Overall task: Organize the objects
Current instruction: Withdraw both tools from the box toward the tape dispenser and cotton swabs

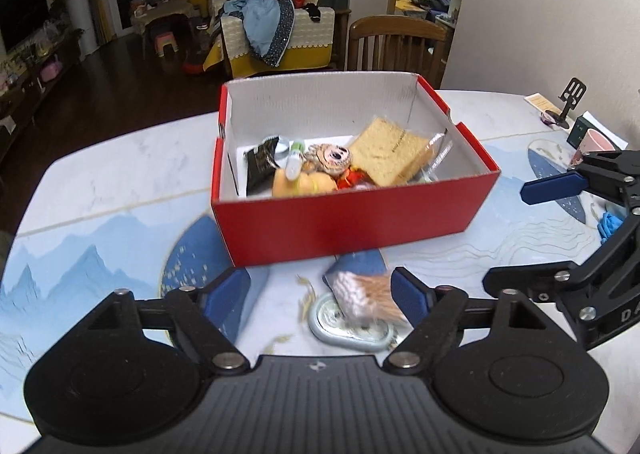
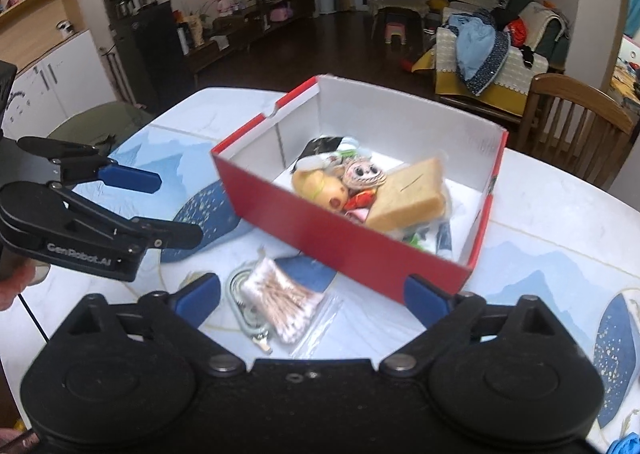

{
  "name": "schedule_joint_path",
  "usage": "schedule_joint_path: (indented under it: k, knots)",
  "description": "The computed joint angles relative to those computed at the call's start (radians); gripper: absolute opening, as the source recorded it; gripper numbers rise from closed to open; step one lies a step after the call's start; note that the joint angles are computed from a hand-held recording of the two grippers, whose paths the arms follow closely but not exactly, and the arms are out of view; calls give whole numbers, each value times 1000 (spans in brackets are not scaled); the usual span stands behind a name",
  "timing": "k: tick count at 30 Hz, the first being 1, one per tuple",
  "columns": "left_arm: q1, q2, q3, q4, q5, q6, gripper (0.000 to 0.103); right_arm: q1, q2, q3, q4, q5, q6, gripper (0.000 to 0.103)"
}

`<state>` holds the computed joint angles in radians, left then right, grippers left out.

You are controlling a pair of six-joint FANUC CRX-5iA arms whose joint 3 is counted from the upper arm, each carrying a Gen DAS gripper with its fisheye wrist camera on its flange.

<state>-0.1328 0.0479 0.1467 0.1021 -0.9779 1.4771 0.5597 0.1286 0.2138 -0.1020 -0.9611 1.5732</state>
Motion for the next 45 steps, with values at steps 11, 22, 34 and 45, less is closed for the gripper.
schedule_joint_path:
  k: [11, 22, 34, 45]
  knots:
    - [-17, -56, -134, 28, 21, 18, 89, 16, 24, -19, 4, -6, 17, 102]
    - [-50, -60, -204, -13, 94, 73, 102, 16, 70, -6, -10, -25, 33, 102]
    - [-51, -4, -220, -9, 132, 107, 102, 27, 193, 66, -4, -54, 4, 98]
    - [-43, 27, -209, 21, 171, 31, 102, 24, 274, 159, -42, -91, 85, 83]
